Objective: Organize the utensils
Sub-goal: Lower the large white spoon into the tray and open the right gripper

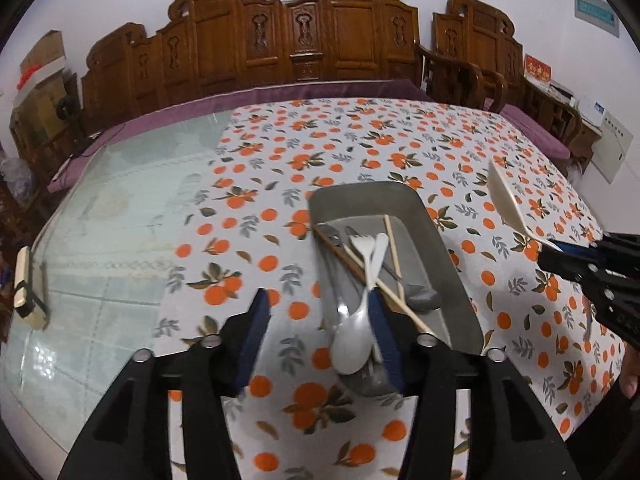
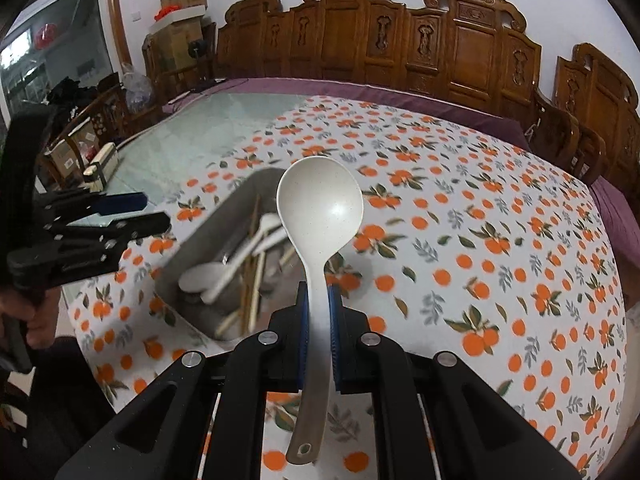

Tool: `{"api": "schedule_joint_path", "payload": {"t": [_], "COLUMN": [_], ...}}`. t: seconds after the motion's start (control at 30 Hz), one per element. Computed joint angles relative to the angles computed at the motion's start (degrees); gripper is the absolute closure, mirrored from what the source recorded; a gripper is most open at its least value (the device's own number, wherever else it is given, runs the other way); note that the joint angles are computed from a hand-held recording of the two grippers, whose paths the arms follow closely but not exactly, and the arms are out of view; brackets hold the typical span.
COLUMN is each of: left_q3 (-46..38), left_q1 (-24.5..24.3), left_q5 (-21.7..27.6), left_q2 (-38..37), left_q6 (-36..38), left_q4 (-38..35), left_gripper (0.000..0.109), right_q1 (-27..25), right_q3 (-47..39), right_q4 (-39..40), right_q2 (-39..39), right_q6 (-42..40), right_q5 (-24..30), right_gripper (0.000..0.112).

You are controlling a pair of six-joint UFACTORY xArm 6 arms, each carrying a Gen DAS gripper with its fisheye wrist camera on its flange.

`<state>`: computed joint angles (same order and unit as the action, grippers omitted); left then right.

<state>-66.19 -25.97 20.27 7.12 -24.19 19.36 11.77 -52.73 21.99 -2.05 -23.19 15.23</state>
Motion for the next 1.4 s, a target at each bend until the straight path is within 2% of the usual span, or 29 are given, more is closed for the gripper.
{"api": "schedule_joint_path", "payload": {"t": [0.03, 0.13, 0.23, 0.43, 0.83, 1.1, 1.17, 1.23, 1.3, 1.4], "left_q3": [1.05, 2.98, 4.48, 5.82, 6.09, 5.85, 5.76, 5.69, 5.67, 5.81], "left_q1": [0.45, 1.56, 2.41, 3.89, 5.05, 5.12, 5.04, 4.98, 4.83, 4.64], "left_q5": [-0.8, -2.44, -3.39, -3.89, -4.29, -4.08, -4.08, -3.97, -3.89, -3.9], "left_q2": [-0.93, -2.42, -3.22, -4.02, -4.23, -3.86, -3.76, -3.7, -3.64, -3.66], "left_q6": [0.38, 0.19, 3.2, 2.16, 2.19, 3.33, 3.26, 3.23, 3.41, 2.95], "left_q4": [-0.14, 0.96, -2.58, -1.02, -1.37, -3.26, -3.17, -2.95, -2.91, -2.35], "left_gripper": [0.038, 0.023, 0.019, 0.018, 0.016, 0.015, 0.015, 0.014, 0.014, 0.014], "right_q1": [0.4, 1.52, 2.41, 4.08, 5.6, 5.33, 5.28, 5.64, 5.67, 5.79], "right_q3": [-0.82, -2.9, -5.08, -9.55, -20.6, -23.87, -24.25, -24.3, -24.02, -22.77], "right_q4": [-0.65, -3.58, -5.74, -8.31, -6.59, -5.78, -4.45, 2.28, 2.63, 7.55], "right_q2": [0.58, 2.18, 3.9, 7.56, 18.65, 23.97, 24.69, 24.82, 24.75, 23.38], "right_q6": [0.79, 3.56, 5.66, 8.55, 12.56, 14.3, 13.18, 6.57, 5.5, 0.6], "right_q5": [0.14, 0.38, 0.69, 1.52, 4.41, 5.97, 6.15, 6.03, 5.51, 4.96], "right_gripper": [0.101, 0.101, 0.102, 0.101, 0.101, 0.101, 0.1, 0.097, 0.092, 0.09]}}
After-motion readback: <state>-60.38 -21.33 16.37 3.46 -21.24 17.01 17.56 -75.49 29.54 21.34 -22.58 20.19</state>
